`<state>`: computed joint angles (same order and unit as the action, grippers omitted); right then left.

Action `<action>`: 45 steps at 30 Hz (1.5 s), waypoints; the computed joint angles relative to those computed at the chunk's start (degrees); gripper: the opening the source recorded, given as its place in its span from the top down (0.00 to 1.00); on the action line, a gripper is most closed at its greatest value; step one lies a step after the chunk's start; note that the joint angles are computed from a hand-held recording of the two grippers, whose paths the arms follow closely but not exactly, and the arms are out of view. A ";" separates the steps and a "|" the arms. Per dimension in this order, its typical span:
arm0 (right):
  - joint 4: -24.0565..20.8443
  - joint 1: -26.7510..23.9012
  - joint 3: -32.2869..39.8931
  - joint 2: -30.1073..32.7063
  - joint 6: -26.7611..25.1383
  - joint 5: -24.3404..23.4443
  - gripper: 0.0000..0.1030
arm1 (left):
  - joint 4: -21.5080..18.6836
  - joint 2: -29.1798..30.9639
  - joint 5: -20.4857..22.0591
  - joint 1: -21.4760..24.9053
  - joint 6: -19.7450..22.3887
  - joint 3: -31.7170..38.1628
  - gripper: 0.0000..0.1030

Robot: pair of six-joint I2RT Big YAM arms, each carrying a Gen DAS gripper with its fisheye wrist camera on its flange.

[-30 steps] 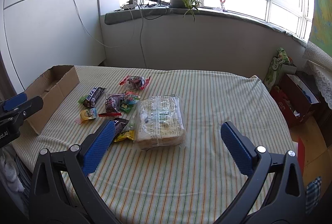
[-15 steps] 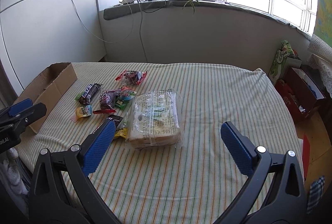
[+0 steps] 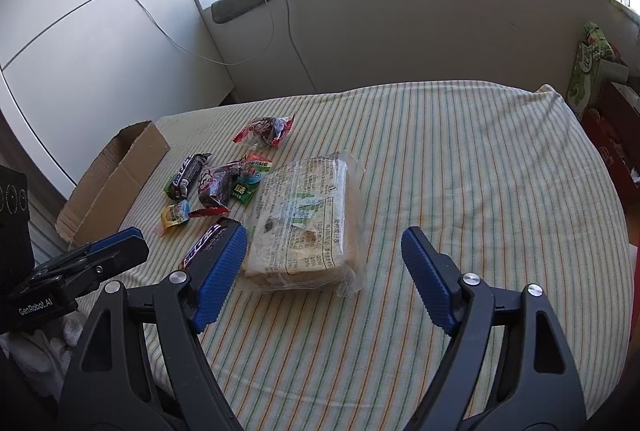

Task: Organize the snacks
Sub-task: 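Reach the left tool to the wrapped bread loaf and grasp it, then carry the bread loaf with the left tool into the cardboard box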

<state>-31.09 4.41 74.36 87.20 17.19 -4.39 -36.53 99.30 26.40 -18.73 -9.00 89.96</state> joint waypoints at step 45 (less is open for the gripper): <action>-11.38 -4.83 12.07 10.96 -1.97 -21.42 0.51 | -6.66 8.55 7.80 -3.50 -0.99 9.75 0.64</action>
<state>-42.48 -0.41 86.43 98.17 15.23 -25.80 -43.19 107.85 34.21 -22.23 -9.98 99.71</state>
